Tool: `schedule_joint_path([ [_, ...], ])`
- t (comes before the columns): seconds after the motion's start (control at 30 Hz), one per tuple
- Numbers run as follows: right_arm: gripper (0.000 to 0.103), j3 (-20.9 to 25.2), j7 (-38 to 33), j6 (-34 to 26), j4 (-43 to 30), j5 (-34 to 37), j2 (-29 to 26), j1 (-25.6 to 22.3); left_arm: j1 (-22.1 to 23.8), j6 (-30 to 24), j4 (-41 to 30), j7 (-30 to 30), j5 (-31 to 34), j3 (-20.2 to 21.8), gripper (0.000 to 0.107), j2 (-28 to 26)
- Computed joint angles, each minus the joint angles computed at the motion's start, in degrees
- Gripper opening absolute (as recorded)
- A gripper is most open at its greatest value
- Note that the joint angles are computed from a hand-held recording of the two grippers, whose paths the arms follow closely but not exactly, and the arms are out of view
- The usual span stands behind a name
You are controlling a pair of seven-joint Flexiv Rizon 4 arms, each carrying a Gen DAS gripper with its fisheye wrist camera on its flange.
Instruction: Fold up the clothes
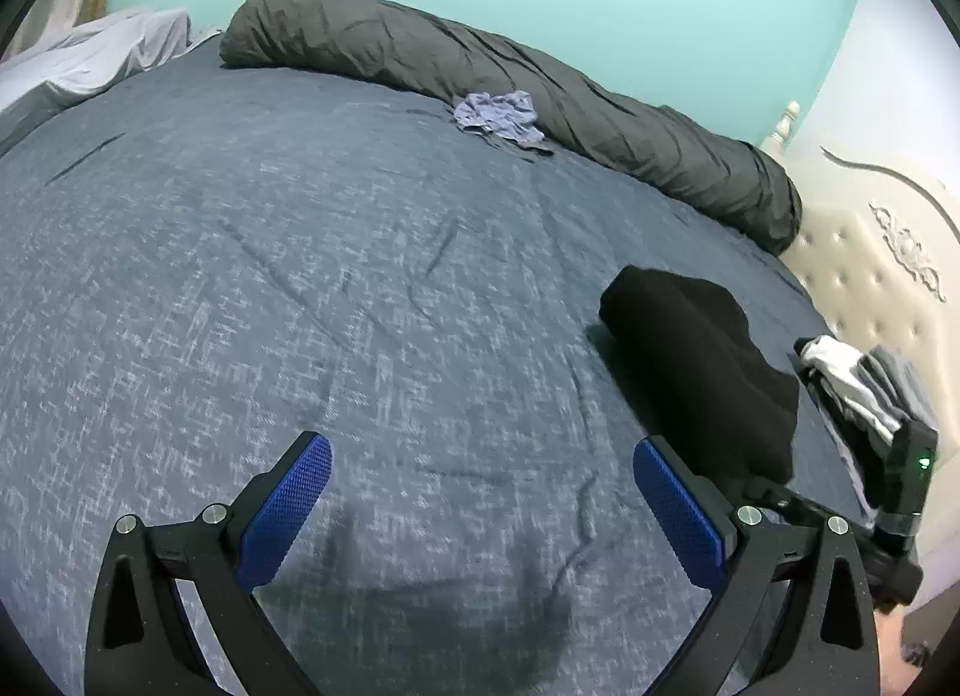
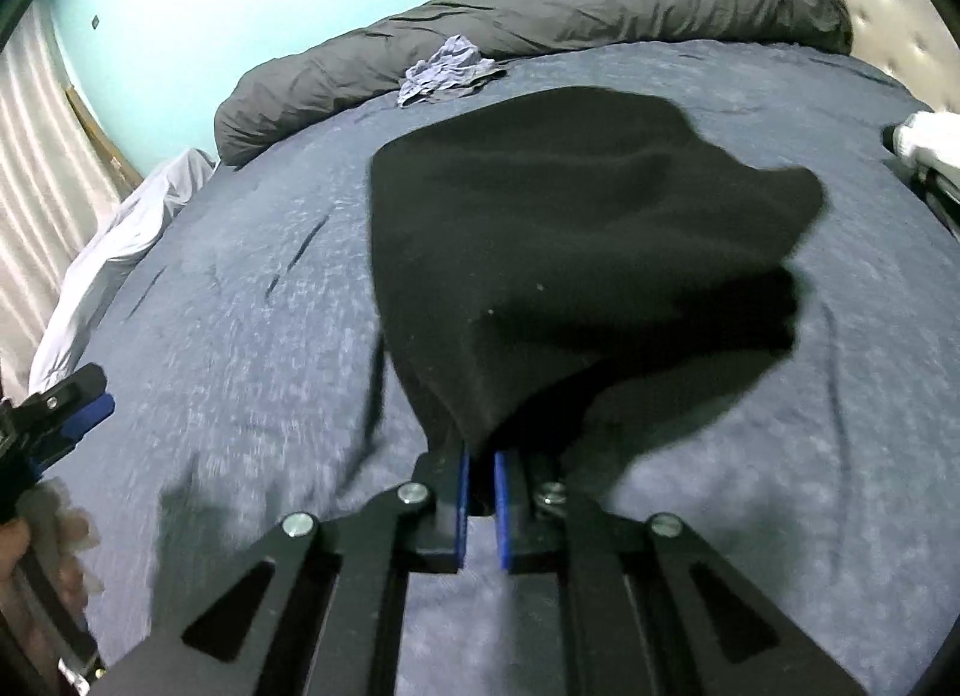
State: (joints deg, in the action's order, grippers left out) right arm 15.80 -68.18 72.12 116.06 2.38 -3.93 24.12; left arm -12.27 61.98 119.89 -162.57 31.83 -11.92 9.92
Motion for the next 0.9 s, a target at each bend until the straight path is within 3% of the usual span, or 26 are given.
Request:
schedule_joint_path([
  [0.3,0.005,-3.88,-8.62,-5.37,5.52,7.81,10.3,-4.49,-3.48,-1.29,-3.91,-3.17,1.29,-2.26,0.103,-3.92],
  [0.63,0.005,-8.1,-12.62,-7.38,5.44,6.43,11.7,-8.94,-10.4,-2.84,-13.33,-4.66,3.3,0.08,0.103,-13.13],
  [0.77,0.002,-9.97,-17.38,-14.08,2.97,10.78,10.95,-9.82,-13.07,-2.69,-17.88,-1.38,2.24,1.26,0.103,-17.97],
  [0.9,0.002,-10.12,-19.65,-13.13,2.97,13.72,11.85,-11.18,-15.62,-3.01,-22.01,1.42,1.31,2.8,0.103,-21.89],
])
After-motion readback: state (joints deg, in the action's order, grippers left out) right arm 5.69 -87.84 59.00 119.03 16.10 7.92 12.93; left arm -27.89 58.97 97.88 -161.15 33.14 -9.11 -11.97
